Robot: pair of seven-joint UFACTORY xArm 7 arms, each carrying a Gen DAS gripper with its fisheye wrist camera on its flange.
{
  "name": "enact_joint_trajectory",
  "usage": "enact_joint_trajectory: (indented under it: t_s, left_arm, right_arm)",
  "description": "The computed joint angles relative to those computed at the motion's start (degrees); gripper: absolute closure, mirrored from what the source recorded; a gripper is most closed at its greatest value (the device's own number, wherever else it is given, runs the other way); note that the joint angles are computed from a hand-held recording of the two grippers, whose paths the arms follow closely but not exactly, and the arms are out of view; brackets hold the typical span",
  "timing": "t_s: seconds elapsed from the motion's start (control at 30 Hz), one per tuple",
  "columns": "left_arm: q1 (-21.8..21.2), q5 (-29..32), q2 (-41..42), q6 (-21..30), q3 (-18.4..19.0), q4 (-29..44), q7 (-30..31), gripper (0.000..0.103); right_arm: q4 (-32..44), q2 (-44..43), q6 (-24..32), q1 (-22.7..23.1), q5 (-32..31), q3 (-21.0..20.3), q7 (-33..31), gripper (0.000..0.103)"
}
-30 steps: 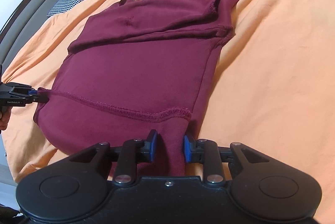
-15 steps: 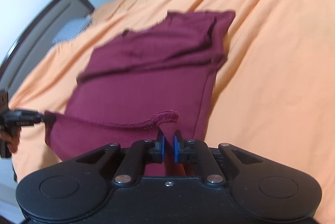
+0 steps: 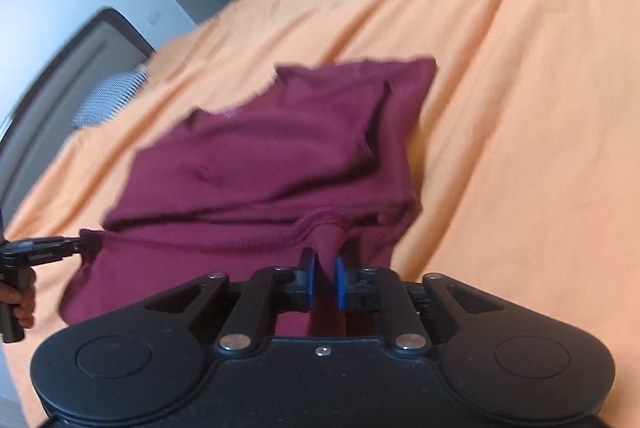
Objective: Fold small clothes
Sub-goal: 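Lift the held hem and fold it over toward the collar, then release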
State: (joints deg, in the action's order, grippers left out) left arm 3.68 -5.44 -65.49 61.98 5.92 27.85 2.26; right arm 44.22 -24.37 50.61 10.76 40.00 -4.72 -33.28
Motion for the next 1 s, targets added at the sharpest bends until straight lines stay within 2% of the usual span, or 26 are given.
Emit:
enact_joint_trajectory:
  t_s: [0.1, 0.33, 0.4, 0.43, 0.47, 0.57, 0.83, 1.0]
  left_arm:
    - [-1.44, -0.15, -1.71, -0.80, 1.62, -1.33, 3.52, 0.082]
    - [-1.31, -4.23, -1.07, -2.13, 6.07, -1.02, 7.34, 0.082]
    - [-0.82, -5.36, -0.83, -2.70, 6.62, -1.04, 7.65, 0.082]
    - [-0.75, -5.91, -0.31, -2.98, 6.71, -0.98, 7.71, 0.082]
    - [-0.40, -6.18, -0.07, -2.99, 6.53, -1.04, 7.55, 0.082]
    - [0.44, -5.92, 1.01, -2.87, 5.40, -0.91, 7.29, 0.086]
    - [1.18, -4.29, 2.27, -1.88, 2.95, 0.16, 5.78, 0.086]
    - [0.95, -3.44, 3.13, -1.28, 2.51, 1.09, 5.56, 0.097]
  right_arm:
    - [-1.21, -0.73, -1.46, 0.03, -0.01, 0.69, 1.20, 0.078]
    - [-2.13, -1.91, -4.59, 0.64, -1.40, 1.78, 5.64, 0.074]
    - [-2.13, -1.67, -5.63, 1.35, -1.57, 2.11, 6.67, 0.077]
    - [-2.30, -1.87, -6.01, 1.59, -1.88, 2.16, 6.88, 0.082]
    - [-2.40, -1.88, -6.15, 2.08, -1.67, 1.88, 6.59, 0.088]
    - [-2.74, -1.81, -6.49, 2.97, -1.60, 1.24, 5.28, 0.094]
    - [-1.94, -0.82, -4.12, 2.98, -0.02, -0.29, 2.33, 0.095]
    - [-0.82, 0.10, -2.64, 2.31, 1.07, -0.48, 0.85, 0.098]
